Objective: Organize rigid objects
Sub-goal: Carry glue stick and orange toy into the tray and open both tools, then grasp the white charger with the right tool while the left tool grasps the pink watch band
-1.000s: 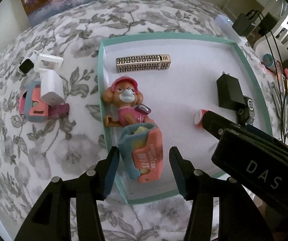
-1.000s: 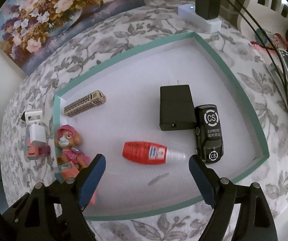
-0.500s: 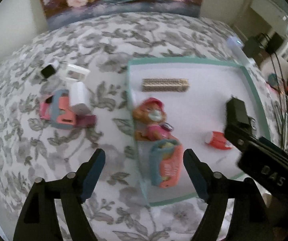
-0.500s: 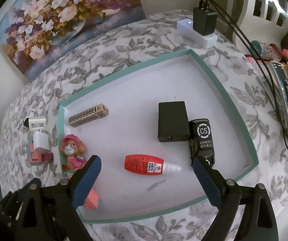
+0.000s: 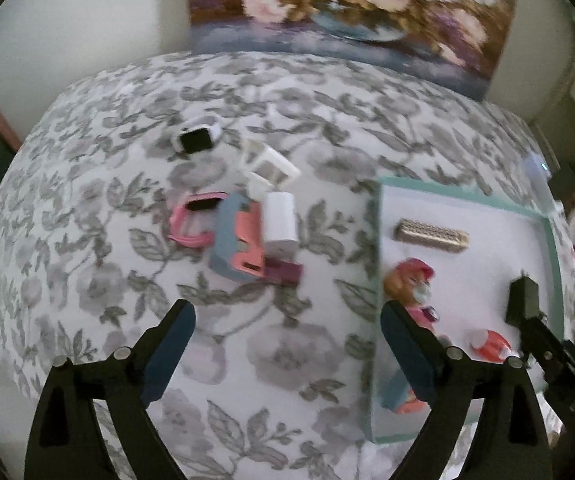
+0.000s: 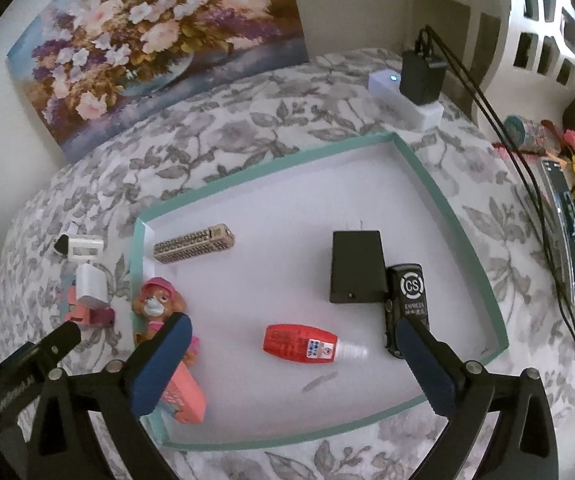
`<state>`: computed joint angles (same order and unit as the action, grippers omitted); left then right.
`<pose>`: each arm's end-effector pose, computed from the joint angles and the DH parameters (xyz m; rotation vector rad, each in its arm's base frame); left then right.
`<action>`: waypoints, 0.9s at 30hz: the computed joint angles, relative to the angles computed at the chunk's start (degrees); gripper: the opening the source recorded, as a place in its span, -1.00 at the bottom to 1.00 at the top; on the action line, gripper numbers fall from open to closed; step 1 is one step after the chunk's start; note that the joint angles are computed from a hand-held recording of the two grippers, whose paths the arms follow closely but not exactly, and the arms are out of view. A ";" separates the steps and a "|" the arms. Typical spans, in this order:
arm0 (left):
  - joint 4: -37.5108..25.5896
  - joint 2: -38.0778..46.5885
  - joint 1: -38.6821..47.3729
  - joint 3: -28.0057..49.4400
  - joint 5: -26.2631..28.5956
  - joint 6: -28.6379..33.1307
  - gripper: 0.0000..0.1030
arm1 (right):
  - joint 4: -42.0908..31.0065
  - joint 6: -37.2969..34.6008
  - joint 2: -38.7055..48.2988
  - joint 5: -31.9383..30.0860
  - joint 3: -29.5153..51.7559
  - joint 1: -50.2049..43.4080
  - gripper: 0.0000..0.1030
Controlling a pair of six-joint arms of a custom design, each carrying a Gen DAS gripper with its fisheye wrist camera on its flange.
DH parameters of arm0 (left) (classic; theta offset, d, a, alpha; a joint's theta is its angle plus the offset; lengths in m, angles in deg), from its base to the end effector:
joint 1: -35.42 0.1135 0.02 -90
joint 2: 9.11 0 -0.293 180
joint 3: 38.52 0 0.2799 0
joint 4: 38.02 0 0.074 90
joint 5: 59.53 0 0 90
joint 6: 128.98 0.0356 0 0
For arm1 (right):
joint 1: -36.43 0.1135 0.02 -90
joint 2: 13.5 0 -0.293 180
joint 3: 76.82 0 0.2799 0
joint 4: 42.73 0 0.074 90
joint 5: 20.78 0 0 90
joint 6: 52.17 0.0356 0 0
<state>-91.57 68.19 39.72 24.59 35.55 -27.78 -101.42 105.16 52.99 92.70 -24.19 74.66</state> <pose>0.2679 0.0170 0.2294 0.1891 2.7382 -0.0478 0.1713 0.1169 0.2134 0.7433 2.5293 -0.0092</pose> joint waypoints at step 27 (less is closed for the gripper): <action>2.90 12.81 17.68 11.90 0.94 1.76 0.87 | 5.92 -9.23 16.73 3.93 13.89 9.79 1.00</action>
<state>-88.66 81.00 57.40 36.49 36.49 -26.02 -95.50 95.93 69.72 96.64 -10.31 84.45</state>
